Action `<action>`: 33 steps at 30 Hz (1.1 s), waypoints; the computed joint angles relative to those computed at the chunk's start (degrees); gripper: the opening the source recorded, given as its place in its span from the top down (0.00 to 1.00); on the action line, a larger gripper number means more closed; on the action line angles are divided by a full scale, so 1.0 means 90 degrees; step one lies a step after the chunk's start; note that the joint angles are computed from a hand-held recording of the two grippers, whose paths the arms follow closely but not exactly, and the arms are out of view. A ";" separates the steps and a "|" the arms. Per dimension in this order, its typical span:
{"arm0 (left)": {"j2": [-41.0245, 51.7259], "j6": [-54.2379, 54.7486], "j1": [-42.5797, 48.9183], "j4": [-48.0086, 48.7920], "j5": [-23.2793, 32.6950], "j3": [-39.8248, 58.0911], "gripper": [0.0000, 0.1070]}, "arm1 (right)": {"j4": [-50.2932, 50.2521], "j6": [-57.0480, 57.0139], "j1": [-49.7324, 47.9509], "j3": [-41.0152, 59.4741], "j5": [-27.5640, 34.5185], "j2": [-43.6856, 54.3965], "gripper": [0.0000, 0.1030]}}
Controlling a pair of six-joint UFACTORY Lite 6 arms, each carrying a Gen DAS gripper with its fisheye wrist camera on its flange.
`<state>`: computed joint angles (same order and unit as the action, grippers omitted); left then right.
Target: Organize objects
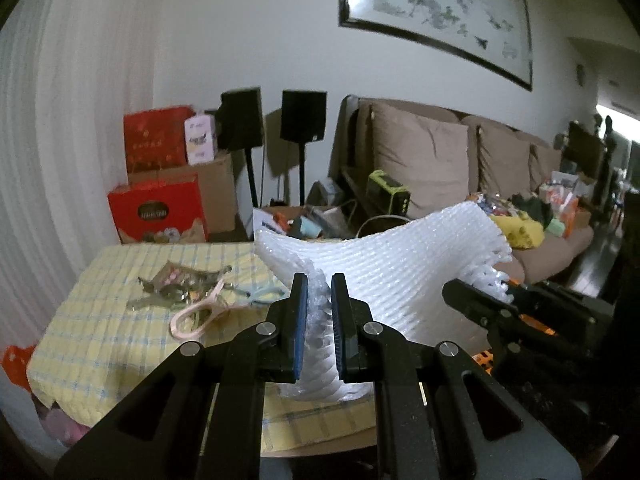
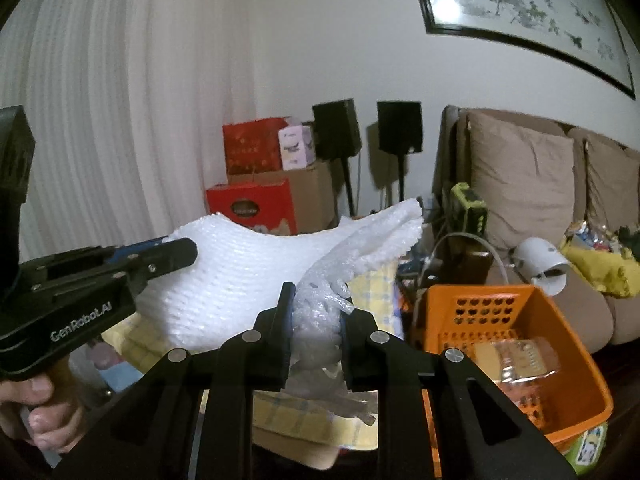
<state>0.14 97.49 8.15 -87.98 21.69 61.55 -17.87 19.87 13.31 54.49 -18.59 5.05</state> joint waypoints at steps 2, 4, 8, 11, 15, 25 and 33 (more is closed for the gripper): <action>-0.0110 -0.0027 -0.0075 -0.0014 -0.0024 -0.0038 0.90 | 0.0132 -0.0217 -0.0082 -0.0034 0.0067 -0.0134 0.82; -0.0155 0.0062 -0.0195 -0.0094 -0.0130 -0.0050 0.90 | -0.0261 0.0180 -0.0220 -0.0051 0.0035 -0.0191 0.82; -0.0071 0.0197 -0.0451 -0.0153 -0.0359 0.0016 0.90 | -0.0909 0.0838 -0.0370 0.0132 0.0212 -0.0072 0.82; -0.0060 -0.0256 -0.0558 0.0180 -0.0390 0.0118 0.90 | -0.0989 0.0922 -0.0435 0.0177 0.0232 -0.0021 0.82; -0.0138 -0.0504 -0.0678 0.0446 -0.0478 0.0135 0.90 | -0.1062 0.0998 -0.0511 0.0123 0.0212 -0.0087 0.82; 0.0003 -0.0471 -0.0878 0.0401 -0.0650 0.0273 0.90 | -0.1387 0.1377 -0.0642 0.0156 0.0210 -0.0097 0.82; 0.0122 -0.0408 -0.1211 0.0327 -0.0790 0.0338 0.90 | -0.1784 0.1794 -0.0984 0.0170 0.0115 -0.0029 0.82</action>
<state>1.24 93.82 -2.75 -85.04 14.59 64.59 -33.92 36.02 4.45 56.01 -17.55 4.79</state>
